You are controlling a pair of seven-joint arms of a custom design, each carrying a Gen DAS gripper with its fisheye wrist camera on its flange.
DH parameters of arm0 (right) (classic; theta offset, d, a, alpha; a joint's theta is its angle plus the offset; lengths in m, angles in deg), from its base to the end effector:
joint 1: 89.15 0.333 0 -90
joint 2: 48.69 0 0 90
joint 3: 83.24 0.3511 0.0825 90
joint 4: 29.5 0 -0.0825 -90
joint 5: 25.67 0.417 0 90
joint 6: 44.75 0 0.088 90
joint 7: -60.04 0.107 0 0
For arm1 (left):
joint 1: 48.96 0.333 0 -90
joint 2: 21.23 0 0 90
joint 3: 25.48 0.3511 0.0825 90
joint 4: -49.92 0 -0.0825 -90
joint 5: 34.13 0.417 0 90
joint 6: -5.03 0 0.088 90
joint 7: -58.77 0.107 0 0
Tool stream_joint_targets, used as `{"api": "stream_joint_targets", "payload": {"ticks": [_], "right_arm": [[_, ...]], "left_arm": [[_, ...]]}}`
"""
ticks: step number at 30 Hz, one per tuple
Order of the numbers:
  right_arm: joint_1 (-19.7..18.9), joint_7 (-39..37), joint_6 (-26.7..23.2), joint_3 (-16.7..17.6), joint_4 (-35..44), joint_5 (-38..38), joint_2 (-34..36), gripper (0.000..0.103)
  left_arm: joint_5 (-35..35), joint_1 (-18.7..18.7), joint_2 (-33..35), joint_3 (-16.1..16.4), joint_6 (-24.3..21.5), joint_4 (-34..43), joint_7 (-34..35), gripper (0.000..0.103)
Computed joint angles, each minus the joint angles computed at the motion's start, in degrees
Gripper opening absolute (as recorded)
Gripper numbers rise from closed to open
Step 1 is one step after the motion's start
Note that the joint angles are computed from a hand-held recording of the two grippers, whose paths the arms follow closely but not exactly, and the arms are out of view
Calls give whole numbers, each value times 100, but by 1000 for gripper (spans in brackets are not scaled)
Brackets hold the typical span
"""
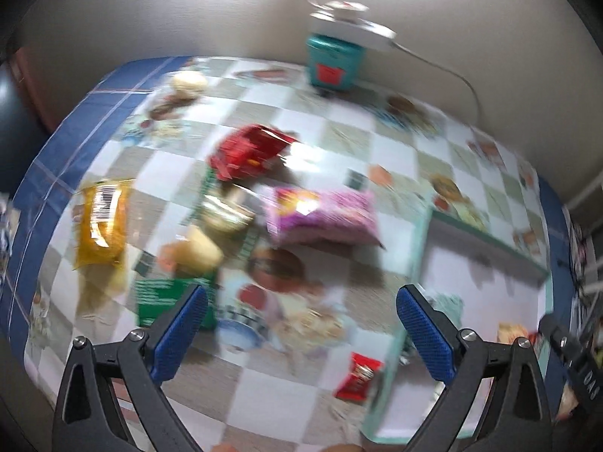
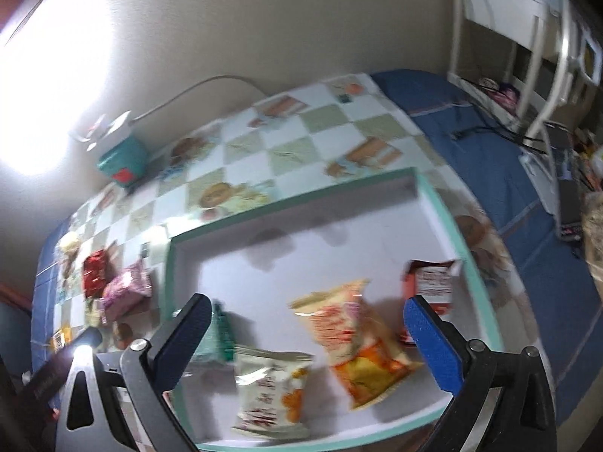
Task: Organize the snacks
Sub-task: 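Move both open grippers back from the tray to the snack pile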
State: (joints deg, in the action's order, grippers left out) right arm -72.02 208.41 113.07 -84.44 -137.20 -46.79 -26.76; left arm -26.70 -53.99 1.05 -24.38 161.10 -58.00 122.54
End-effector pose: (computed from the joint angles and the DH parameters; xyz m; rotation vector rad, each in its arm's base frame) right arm 0.6761 0.2098 0.3705 -1.4397 2.2435 -0.3968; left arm 0.7048 -0.0544 0.3624 -2.2373 1.6853 -0.4959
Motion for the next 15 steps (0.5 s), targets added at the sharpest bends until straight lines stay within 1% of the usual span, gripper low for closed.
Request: {"api": "stream_joint_targets", "payload": {"ticks": [1, 3, 5, 7, 10, 11, 15], "right_arm": [[18, -20, 90, 10, 28, -31, 38, 103], [221, 167, 401, -157, 40, -360, 102, 103], [386, 266, 439, -265, 167, -616, 194, 103], [485, 330, 446, -313, 267, -778, 260, 103], [553, 386, 692, -323, 341, -904, 349, 103], [529, 308, 760, -259, 379, -873, 387, 103], [453, -93, 809, -10, 575, -610, 546, 103]], "left_arm": [[81, -30, -14, 111, 116, -46, -139, 100], [386, -154, -54, 396, 257, -127, -514, 100], [675, -217, -72, 615, 363, -177, -855, 100], [993, -270, -88, 839, 569, -255, -1226, 100], [1500, -356, -110, 1186, 718, -295, -1771, 100], [1693, -381, -126, 1316, 700, -297, -1969, 100], [2204, -196, -197, 1496, 746, -334, -2444, 100]]}}
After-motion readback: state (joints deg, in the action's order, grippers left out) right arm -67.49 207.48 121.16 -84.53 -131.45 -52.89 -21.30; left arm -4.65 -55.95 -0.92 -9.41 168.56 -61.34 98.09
